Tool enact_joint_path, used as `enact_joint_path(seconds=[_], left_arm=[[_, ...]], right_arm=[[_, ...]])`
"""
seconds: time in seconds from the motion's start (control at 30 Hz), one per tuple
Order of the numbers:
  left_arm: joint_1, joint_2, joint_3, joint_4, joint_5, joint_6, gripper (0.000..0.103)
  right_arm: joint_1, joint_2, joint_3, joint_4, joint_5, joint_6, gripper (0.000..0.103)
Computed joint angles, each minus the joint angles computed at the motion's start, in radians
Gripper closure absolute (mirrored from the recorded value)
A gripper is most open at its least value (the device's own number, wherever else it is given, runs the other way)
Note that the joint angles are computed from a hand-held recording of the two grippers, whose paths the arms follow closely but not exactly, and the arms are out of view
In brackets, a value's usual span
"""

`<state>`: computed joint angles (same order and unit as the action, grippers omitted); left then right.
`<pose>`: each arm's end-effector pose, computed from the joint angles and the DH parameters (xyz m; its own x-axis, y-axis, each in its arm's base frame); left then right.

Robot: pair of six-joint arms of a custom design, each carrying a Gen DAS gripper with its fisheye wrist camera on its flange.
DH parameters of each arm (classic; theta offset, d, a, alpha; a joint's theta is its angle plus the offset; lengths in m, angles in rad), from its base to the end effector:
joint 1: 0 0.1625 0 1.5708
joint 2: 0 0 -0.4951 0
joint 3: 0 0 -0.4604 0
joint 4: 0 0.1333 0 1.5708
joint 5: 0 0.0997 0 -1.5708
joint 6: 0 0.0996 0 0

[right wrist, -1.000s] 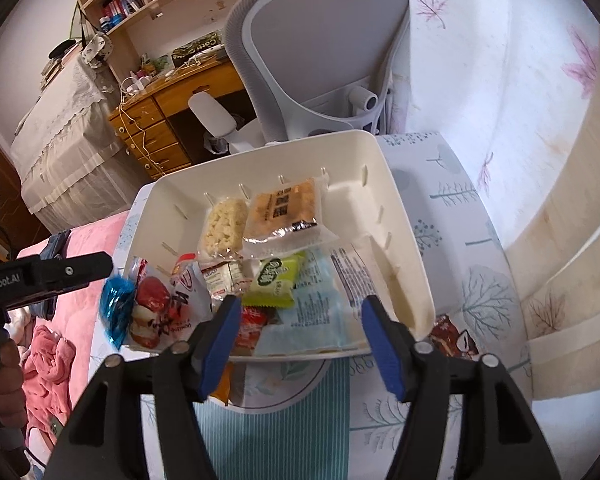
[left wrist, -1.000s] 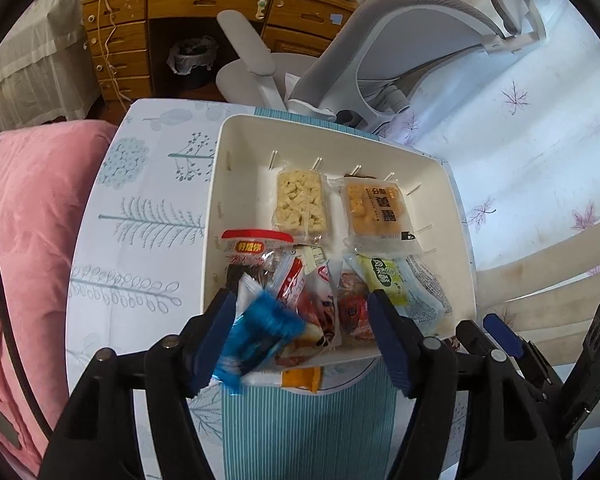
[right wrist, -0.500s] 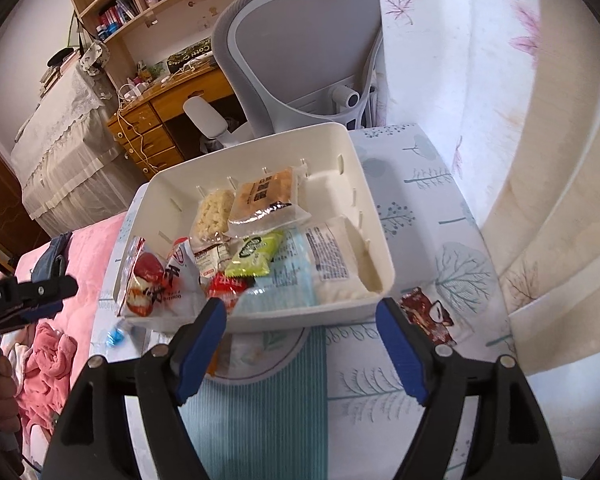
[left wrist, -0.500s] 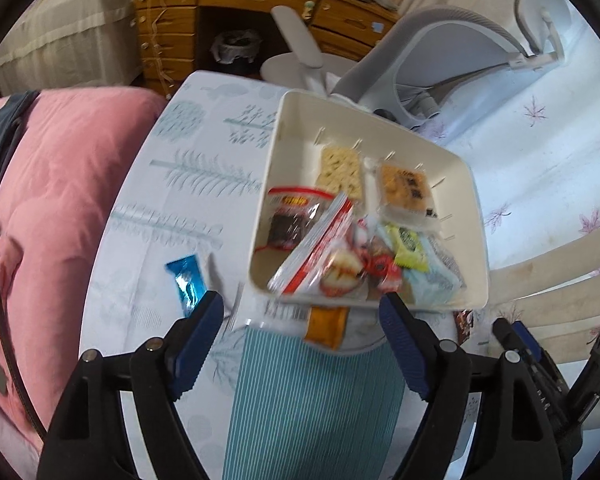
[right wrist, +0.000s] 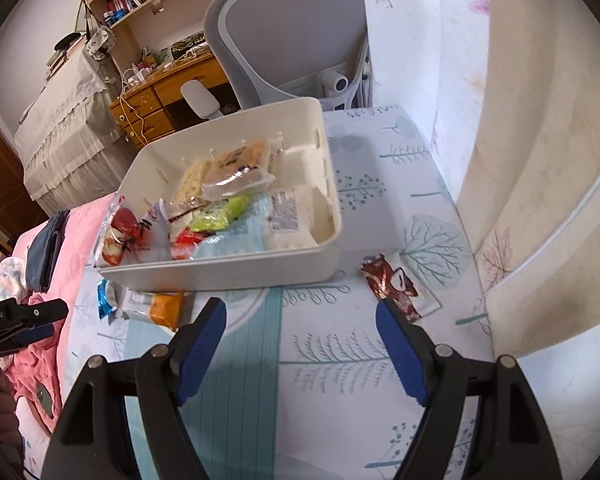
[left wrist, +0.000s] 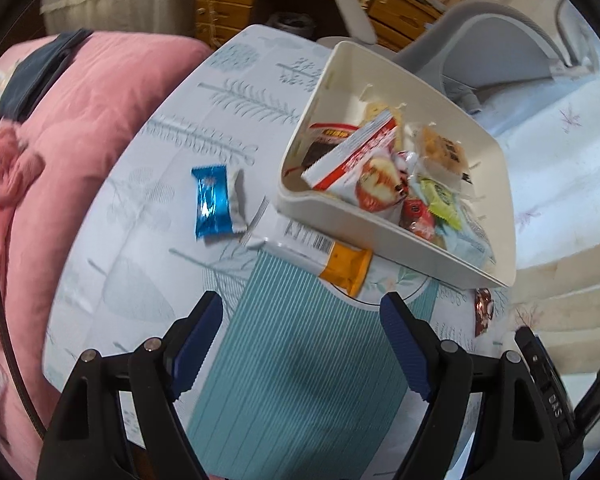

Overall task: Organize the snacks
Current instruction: 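Reach the right tool to the brown chocolate packet while the left tool reaches the white orange-ended bar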

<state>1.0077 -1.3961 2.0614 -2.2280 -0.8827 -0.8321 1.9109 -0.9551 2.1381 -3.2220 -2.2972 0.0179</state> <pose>-0.1260 -0.5678 0.2881 -0.8326 -0.3446 -0.4336 -0.1215 0.8774 -0.4641 0.2576 -0.5268 0.1190 -0.8099 0.0482 0.5845 -0.2832 0.8405 -0.4618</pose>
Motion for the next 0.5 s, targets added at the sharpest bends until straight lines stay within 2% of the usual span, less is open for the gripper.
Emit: enact_joint_path(seconds=[0.13, 0.27, 0.33, 0.5], left_arm=[[0.004, 0.022, 0.028, -0.051, -0.005, -0.076, 0.023], [0.003, 0.057, 0.056, -0.132, 0.033, -0.122, 0.023], [0.005, 0.077, 0.073, -0.196, 0.055, -0.135, 0.023], [0.023, 0.137, 0.076, -0.262, 0.088, -0.183, 0.023]], right_arm=[[-0.031, -0.007, 0.023, -0.045, 0.004, -0.020, 0.025], [-0.063, -0.003, 0.037, -0.079, -0.008, -0.049, 0.025], [-0.078, 0.006, 0.036, -0.090, -0.024, -0.083, 0.025], [-0.112, 0.027, 0.036, -0.147, -0.035, -0.188, 0.026]])
